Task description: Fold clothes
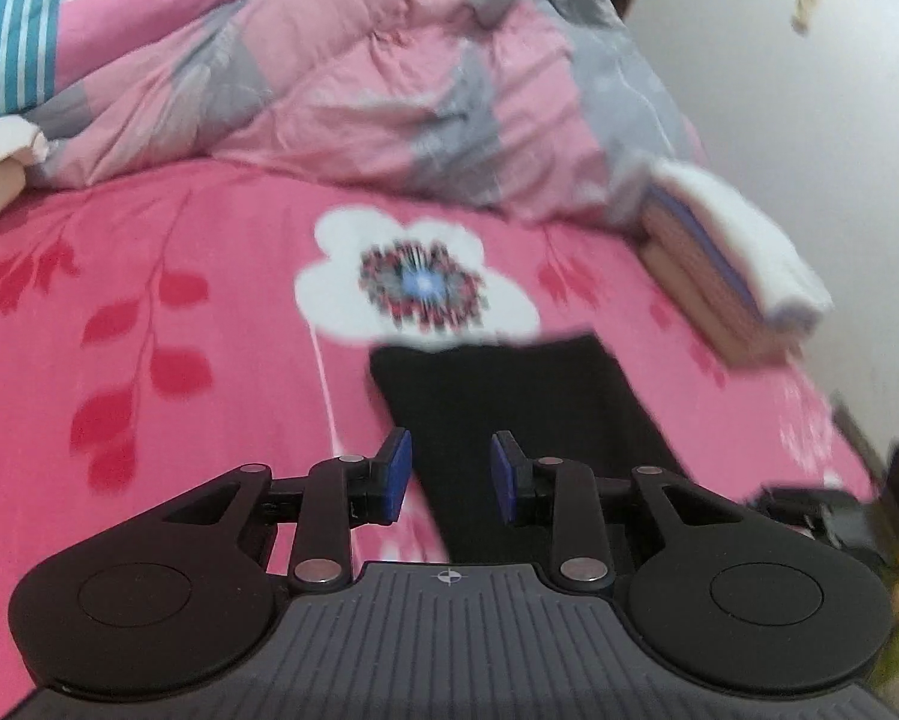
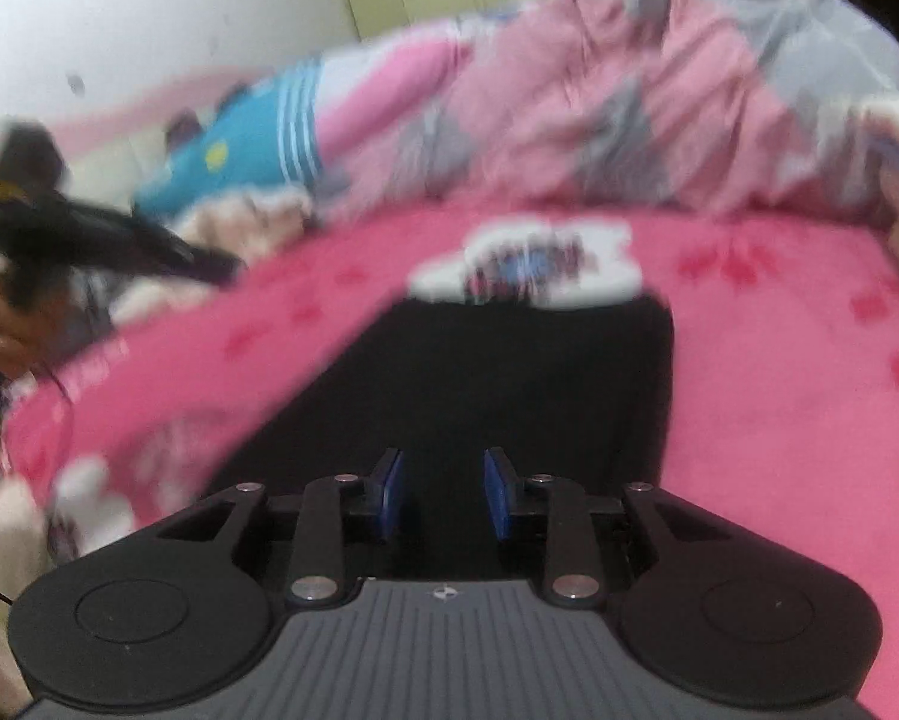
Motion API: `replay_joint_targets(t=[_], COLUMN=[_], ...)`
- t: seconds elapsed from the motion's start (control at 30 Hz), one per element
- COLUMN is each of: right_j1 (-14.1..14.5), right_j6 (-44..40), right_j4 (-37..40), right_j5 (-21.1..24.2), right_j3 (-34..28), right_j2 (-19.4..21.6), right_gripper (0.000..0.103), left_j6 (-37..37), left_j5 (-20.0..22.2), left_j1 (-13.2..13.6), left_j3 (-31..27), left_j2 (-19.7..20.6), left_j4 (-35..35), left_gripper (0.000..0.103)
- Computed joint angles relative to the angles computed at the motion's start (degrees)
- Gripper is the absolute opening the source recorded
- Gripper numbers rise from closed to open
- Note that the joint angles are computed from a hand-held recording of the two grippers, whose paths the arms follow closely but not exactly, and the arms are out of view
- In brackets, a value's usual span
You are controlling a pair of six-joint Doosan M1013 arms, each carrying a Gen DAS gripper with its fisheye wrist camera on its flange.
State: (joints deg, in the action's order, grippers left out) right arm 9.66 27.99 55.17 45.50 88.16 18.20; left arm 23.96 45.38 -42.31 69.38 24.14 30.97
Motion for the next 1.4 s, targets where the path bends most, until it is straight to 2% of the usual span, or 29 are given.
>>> replay_joint_targets(t=[0.07, 0.13, 0.2, 0.3, 0.37, 0.4, 0.47, 0.57, 0.63, 0.73, 0.8, 0.9, 0.97, 1.03, 1.1, 1.2, 1.27, 1.37, 1.4], right_j1=[-0.9, -2.5, -2.7, -2.3, -1.1, -0.3, 1.1, 0.8, 0.0, 0.1, 0.7, 1.8, 3.7, 5.0, 5.2, 3.0, 1.8, 2.4, 2.7], right_j6=[3.7, 9.5, 12.8, 6.5, 0.4, -0.8, -1.4, -0.2, 3.3, 9.4, 5.9, -1.9, -5.5, -3.4, 0.7, 0.3, 3.6, 9.7, 10.3], right_j4=[-3.0, -4.7, -8.2, -2.5, 2.9, 2.9, 0.7, -2.5, -5.8, -14.3, -10.2, -1.1, 1.4, -1.7, -6.5, -4.6, -8.5, -18.8, -19.8], right_j5=[-2.6, -3.7, -7.1, -7.7, -6.5, -6.1, -6.0, -8.6, -8.5, -9.6, -10.7, -11.7, -12.6, -12.4, -11.9, -11.2, -10.7, -11.7, -11.9], right_j3=[1.9, 3.2, 4.6, 5.7, 5.7, 5.7, 5.9, 8.7, 9.8, 9.7, 8.9, 7.4, 5.3, 3.1, 2.1, 4.6, 5.4, 4.6, 4.1], right_j2=[-1.1, -2.4, -4.4, -5.6, -5.2, -5.0, -4.6, -6.2, -7.7, -9.6, -9.4, -8.2, -5.6, -3.0, -1.4, -2.6, -4.0, -4.8, -4.8], right_gripper=[0.021, 0.022, 0.022, 0.022, 0.021, 0.021, 0.021, 0.021, 0.021, 0.022, 0.022, 0.022, 0.022, 0.022, 0.021, 0.021, 0.021, 0.022, 0.022], left_j6=[-2.0, -5.8, -9.5, -13.2, -12.3, -10.9, -7.5, -2.2, -1.9, -7.3, -10.4, -8.5, -6.5, -5.1, -6.3, -8.0, -8.7, -8.5, -8.2], left_j5=[1.2, 1.6, 0.9, -2.1, -0.4, 0.3, 1.6, 4.3, 5.9, 4.0, 3.4, 3.1, 2.9, 3.8, 4.1, 2.8, 1.4, 0.9, 1.1], left_j1=[-1.7, -3.4, -4.9, -5.9, -6.8, -7.3, -8.1, -8.9, -9.3, -9.7, -10.0, -9.8, -9.6, -9.6, -10.1, -10.3, -10.2, -10.2, -10.2], left_j3=[1.8, 4.2, 6.4, 7.8, 6.3, 5.5, 4.1, 2.5, 2.9, 5.6, 6.4, 5.1, 3.8, 2.8, 3.2, 4.7, 5.7, 6.1, 6.1], left_j2=[-0.7, -1.6, -2.4, -2.4, -1.0, -0.2, 1.2, 2.9, 3.1, 1.3, 0.8, 1.8, 3.0, 4.3, 4.8, 4.2, 3.7, 3.4, 3.4], left_j4=[1.1, 3.6, 5.7, 7.4, 9.2, 10.5, 11.9, 11.3, 11.1, 14.0, 16.8, 16.5, 15.9, 15.5, 18.2, 20.6, 21.2, 21.2, 21.2], left_gripper=[0.029, 0.029, 0.029, 0.029, 0.029, 0.029, 0.029, 0.029, 0.029, 0.029, 0.029, 0.029, 0.029, 0.029, 0.029, 0.029, 0.029, 0.030, 0.030])
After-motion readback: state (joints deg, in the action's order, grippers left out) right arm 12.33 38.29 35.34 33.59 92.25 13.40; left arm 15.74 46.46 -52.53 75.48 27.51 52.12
